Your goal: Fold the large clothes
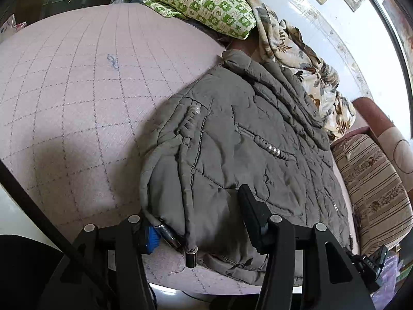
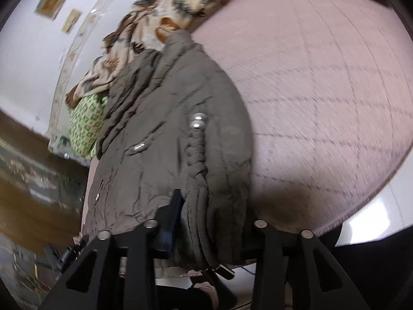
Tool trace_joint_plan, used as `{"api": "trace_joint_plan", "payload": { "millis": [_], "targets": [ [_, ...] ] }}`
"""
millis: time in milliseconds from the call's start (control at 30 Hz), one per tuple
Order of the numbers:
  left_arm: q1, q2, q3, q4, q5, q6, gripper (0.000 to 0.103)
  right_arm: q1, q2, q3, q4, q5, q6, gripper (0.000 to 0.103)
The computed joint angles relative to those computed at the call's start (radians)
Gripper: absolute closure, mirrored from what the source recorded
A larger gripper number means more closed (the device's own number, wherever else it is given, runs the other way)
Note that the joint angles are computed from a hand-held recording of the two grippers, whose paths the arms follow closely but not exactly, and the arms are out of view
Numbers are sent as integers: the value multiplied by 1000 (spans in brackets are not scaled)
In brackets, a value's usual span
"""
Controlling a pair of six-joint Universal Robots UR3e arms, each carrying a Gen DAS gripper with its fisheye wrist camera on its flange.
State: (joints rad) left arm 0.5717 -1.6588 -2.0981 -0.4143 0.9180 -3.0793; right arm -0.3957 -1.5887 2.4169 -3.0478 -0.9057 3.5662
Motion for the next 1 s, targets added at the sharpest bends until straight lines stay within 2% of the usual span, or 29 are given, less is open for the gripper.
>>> {"api": "trace_joint_plan", "payload": {
  "millis": [133, 233, 267, 300, 333, 400, 433, 467, 533, 733, 900, 1000],
  "targets": [
    [-2, 0, -3, 0, 10, 13, 50, -17, -33, 41, -10, 13, 22, 55],
    [-6, -10, 1, 5, 4, 12, 42, -16, -17, 52, -48, 18, 36, 55],
    [-15, -15, 5, 11, 10, 14, 38, -14, -11, 50, -56, 21, 35, 58],
    [-29, -16, 9, 23, 28, 10, 38, -5, 2, 41, -68, 23, 31, 68],
    [-40, -17, 7, 38, 44, 8, 38, 16, 13, 23, -76, 0, 25, 70],
    [-52, -13, -7, 85, 69, 0, 48, 66, 12, -13, -68, -72, 12, 79],
    [-45, -12, -10, 87, 59, 1, 58, 105, 6, -37, -63, -130, 3, 79],
    [-33, -10, -16, 86, 46, 0, 62, 147, 2, -67, -41, -198, -11, 80],
    [-27, -13, -17, 83, 41, 1, 63, 186, 19, -97, -28, -255, -14, 80],
    [-92, -27, -8, 132, 150, -12, 62, 205, 52, -115, -42, -284, -9, 78],
    [-106, -33, -23, 177, 176, -31, 58, 179, 48, -77, -86, -254, 2, 77],
    [-124, -37, -23, 193, 204, -33, 56, 195, 47, -75, -98, -282, -4, 77]
  ]
}}
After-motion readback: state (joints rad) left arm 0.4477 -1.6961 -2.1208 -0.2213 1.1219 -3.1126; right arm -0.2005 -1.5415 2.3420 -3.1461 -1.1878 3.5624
